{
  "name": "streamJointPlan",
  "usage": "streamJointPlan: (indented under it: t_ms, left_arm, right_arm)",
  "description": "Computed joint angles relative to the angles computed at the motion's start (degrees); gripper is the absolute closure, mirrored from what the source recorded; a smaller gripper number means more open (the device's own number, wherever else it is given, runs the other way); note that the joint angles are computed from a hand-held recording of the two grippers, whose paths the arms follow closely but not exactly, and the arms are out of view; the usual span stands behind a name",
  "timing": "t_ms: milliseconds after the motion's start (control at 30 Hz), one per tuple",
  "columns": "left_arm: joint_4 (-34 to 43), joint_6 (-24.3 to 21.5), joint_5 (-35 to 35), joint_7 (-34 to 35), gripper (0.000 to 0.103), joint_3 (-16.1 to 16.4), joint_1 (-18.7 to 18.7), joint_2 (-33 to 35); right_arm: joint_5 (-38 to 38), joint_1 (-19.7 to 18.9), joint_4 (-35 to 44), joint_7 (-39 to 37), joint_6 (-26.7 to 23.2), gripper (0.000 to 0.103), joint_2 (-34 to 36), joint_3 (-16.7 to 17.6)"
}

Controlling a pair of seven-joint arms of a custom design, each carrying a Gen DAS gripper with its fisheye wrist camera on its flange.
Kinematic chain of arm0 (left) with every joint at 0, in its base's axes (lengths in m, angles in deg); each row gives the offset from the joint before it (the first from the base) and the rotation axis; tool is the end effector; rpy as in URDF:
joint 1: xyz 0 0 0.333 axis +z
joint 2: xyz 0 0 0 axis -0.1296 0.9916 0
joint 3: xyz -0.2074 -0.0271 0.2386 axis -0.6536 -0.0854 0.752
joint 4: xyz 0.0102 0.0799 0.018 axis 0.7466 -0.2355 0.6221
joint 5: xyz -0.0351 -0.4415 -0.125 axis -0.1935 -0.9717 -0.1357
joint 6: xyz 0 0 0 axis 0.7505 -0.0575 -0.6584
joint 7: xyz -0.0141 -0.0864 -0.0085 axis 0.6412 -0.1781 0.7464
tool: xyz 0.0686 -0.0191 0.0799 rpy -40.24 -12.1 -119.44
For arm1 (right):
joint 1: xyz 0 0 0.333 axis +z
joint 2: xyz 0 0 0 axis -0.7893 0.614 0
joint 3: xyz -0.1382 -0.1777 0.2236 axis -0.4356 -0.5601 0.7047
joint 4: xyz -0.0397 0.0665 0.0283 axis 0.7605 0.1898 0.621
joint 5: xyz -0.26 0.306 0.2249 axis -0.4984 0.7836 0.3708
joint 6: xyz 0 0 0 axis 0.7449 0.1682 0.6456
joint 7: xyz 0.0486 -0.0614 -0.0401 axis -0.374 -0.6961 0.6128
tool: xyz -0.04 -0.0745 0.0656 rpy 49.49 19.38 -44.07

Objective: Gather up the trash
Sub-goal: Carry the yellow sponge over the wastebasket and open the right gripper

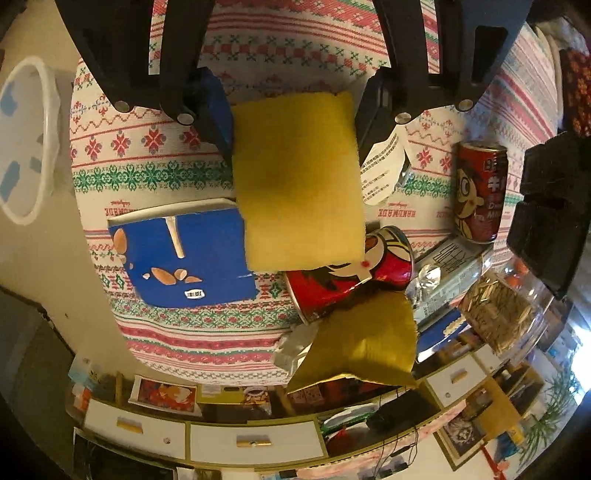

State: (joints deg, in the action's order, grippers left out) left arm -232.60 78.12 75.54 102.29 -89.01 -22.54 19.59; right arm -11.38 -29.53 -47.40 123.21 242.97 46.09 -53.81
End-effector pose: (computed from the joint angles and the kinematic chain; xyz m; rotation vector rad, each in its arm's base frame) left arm 0.4269 -0.2735 0.4118 -1.6495 2.1717 -0.8192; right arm 0.5016 0.3006 0.3187 -1.8936 1.9624 -0.2527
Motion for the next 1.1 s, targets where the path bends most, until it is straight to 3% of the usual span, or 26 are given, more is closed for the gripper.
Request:
streamJointPlan:
  t_ms: [200,533,667,867,1100]
  left_arm:
    - [-0.17,0.75,0.72,-0.36,0.096,-0.73,0.08,-0.29]
    - [1.51,2.72,3.92,-1.20,0.096,-3.81,-0.60,1.50]
    - [3.07,3.52,8.06,-3.92,0.096,-7.25,0.58,3.43]
    - [6.04,3.32,14.39,-6.19,0.096,-9.72,-0.53,7.33]
    - [10.61,3.62,25.43,-11.56,0.096,-11.11,-1.29,12.75]
  right_arm:
    - [2.05,0.04,-4.40,-1.75,1.92,0.045,-5.96,0.10]
    - [-2.66,-3.82,-17.16,5.10,-3.25,0.045,-24.08,0.06]
    - [-4.18,-6.71,-23.32,7.24,-7.83,0.045,-33.04,-0.32]
    - [-5.34,-11.09,-30.24,9.03,-12.44,0.045,-42.67,-1.85]
    - [-4.40,-13.46,-34.16,9.13,-13.31,0.045,-46.14,-3.29]
